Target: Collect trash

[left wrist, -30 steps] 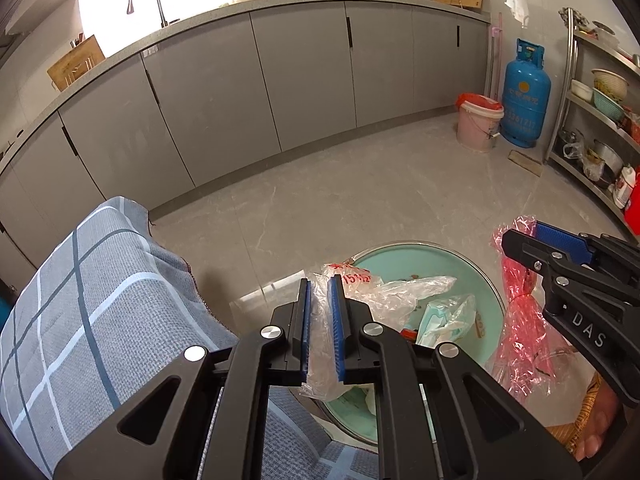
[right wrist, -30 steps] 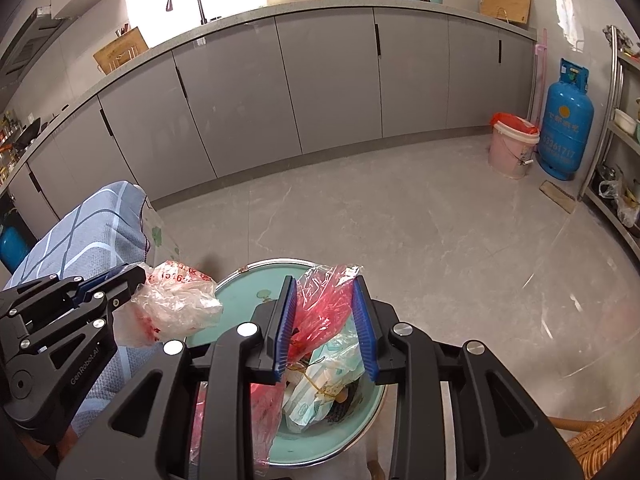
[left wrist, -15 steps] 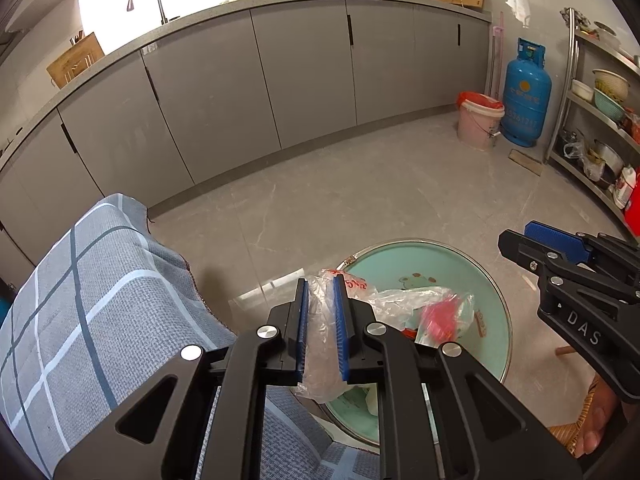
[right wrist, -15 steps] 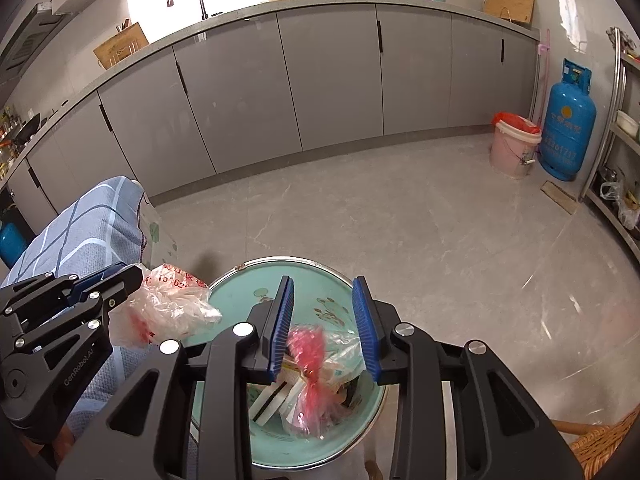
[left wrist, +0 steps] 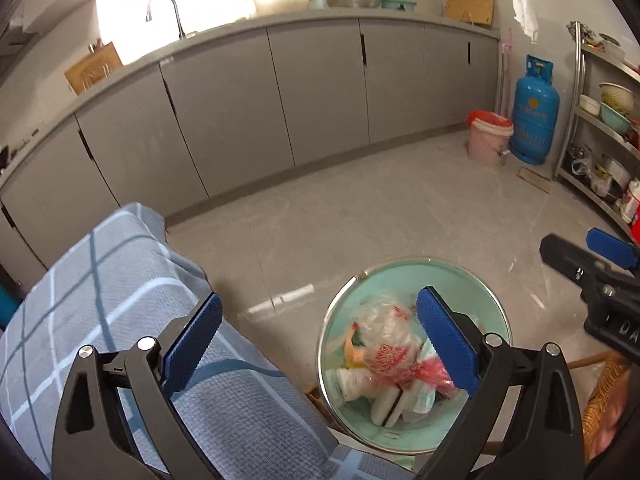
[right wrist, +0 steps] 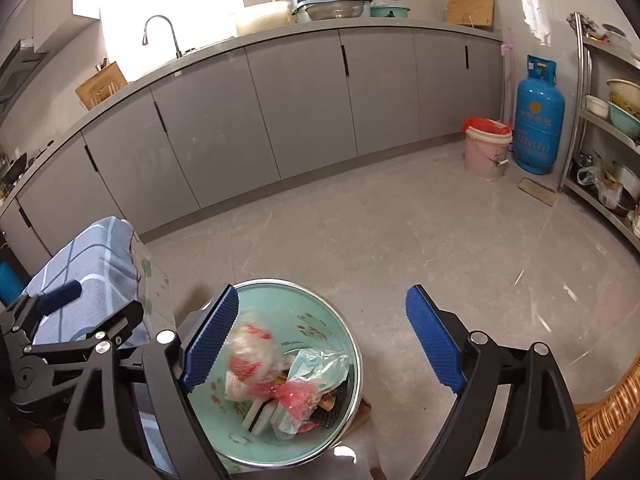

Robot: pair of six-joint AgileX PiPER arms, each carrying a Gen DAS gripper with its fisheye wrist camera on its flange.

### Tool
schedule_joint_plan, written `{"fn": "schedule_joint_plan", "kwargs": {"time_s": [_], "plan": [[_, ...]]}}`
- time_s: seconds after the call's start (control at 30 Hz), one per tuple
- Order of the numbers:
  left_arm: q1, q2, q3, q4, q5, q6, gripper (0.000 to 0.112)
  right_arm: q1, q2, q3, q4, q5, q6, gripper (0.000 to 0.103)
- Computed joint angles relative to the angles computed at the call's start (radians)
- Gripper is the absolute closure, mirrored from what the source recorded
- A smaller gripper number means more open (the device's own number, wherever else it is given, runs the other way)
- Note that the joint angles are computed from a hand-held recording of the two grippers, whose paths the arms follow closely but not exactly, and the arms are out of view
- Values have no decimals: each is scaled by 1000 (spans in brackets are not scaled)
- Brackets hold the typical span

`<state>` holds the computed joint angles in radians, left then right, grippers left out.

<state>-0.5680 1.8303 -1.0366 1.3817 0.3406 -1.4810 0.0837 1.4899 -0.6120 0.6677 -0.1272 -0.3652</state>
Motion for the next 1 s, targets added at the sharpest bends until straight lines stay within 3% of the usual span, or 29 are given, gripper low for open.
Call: {"fn": "schedule_joint_plan", "kwargs": {"time_s": [0.17, 0.27, 0.47, 0.63, 0.73, 1.0], "plan": [[-16, -49, 33, 10, 29, -11, 16, 16, -69, 28, 135, -2, -125, 14], [-18, -79, 48, -12, 37, 6, 16, 42, -108, 35, 360, -11, -344, 13], [-35, -153, 100, -24, 62, 14, 16, 111, -177, 51, 671, -51, -635, 9], [-53, -220, 139, -79, 110, 48, 16, 154, -246, 87, 734, -71, -671, 6], [-65, -288, 195, -62, 136, 20, 16, 200, -257, 86, 856, -88, -793, 6], [-43, -465, 306, -134, 157, 88, 16, 396, -303, 95, 1031, -219, -910, 6]]}}
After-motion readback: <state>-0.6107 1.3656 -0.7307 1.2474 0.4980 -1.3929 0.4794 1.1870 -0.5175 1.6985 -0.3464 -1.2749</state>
